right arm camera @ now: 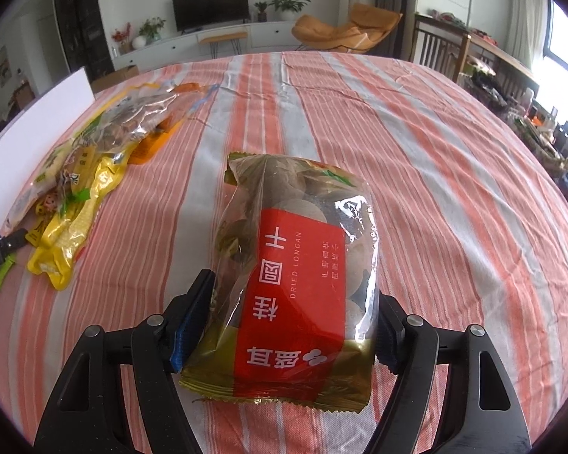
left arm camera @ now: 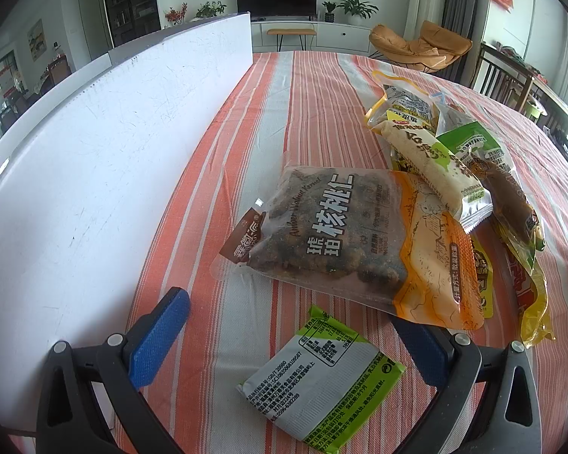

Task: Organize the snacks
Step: 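Lower the left tool over the green-and-white packet while the right tool holds the longan bag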

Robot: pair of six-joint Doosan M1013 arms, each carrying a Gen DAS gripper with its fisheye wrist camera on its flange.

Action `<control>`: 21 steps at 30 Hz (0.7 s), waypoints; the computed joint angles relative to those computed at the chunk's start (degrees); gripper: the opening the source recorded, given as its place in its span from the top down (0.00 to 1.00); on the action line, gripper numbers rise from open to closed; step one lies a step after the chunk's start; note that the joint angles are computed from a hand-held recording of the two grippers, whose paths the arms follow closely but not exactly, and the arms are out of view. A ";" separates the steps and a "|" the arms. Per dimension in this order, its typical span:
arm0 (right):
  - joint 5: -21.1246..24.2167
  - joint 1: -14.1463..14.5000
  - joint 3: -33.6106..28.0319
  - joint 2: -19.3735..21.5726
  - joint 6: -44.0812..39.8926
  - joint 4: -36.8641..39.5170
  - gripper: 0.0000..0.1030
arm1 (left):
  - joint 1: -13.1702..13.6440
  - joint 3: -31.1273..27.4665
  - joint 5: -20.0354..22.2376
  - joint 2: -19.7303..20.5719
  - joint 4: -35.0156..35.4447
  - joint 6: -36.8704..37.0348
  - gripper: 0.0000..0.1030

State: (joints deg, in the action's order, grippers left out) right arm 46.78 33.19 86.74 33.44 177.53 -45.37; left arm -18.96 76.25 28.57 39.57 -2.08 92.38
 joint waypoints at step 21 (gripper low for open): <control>-2.21 -0.22 1.14 -0.65 2.04 -0.94 0.25 | -0.01 0.04 -0.01 -0.03 0.06 -0.07 0.00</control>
State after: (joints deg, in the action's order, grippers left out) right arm 44.57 32.97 87.89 32.79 179.58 -46.32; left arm -18.97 76.28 28.56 39.54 -2.02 92.32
